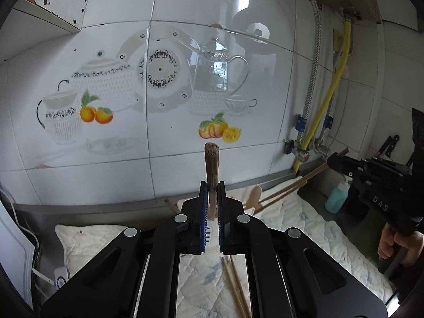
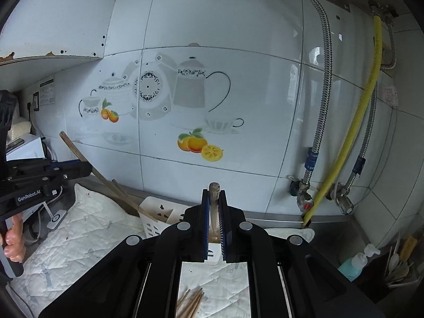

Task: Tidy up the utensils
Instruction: 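Lift both chopsticks and carry them above the white holder, then drop the chopsticks into the holder by opening both grippers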

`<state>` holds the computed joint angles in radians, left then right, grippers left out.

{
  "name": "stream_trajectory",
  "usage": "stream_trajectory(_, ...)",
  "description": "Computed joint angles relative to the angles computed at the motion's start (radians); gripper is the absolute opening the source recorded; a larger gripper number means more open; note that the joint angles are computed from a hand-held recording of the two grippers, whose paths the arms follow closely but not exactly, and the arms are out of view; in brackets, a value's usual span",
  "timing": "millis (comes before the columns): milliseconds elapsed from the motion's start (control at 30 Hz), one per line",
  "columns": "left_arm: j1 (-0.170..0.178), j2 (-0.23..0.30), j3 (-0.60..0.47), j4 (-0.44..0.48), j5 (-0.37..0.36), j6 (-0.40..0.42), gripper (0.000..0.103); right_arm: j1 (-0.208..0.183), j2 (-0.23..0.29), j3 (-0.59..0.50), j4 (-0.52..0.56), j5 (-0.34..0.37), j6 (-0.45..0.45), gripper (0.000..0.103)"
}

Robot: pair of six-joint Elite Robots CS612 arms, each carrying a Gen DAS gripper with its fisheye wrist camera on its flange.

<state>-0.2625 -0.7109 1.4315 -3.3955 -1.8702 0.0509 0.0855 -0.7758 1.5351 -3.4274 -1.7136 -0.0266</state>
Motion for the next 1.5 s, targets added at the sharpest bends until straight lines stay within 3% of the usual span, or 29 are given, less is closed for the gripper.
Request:
stream_trajectory(133,0.003,0.016,-0.039,0.029,0.014,-0.030,0.005,-0.002,0.028,-0.047,0.059,-0.011,0.006,0.007)
stream_trajectory(267,0.017,0.025,-0.063,0.021,-0.035,-0.069,0.005,-0.004,0.044,-0.067,0.083,-0.011,0.006,0.007)
stream_trajectory(500,0.010,0.043,-0.091,-0.009,0.018,-0.087,0.005,-0.004,0.069,-0.104,0.152,-0.014,0.009,0.007)
stream_trajectory(733,0.001,0.077,-0.144,0.098,0.050,-0.066,0.005,-0.004,0.075,-0.109,0.152,-0.020,0.005,0.007)
stream_trajectory(833,0.001,0.086,-0.158,0.123,0.045,-0.066,0.006,-0.003,0.071,-0.103,0.138,-0.025,0.000,0.011)
stream_trajectory(967,0.000,0.083,-0.153,0.138,0.049,-0.065,0.006,-0.004,0.060,-0.080,0.107,-0.027,0.006,0.024)
stream_trajectory(1433,-0.008,0.029,-0.040,0.065,0.083,-0.031,0.009,0.000,-0.007,0.057,-0.003,-0.030,0.030,0.026)
stream_trajectory(1500,-0.011,0.017,-0.010,0.039,0.099,-0.022,0.013,0.000,-0.017,0.077,-0.013,-0.031,0.030,0.026)
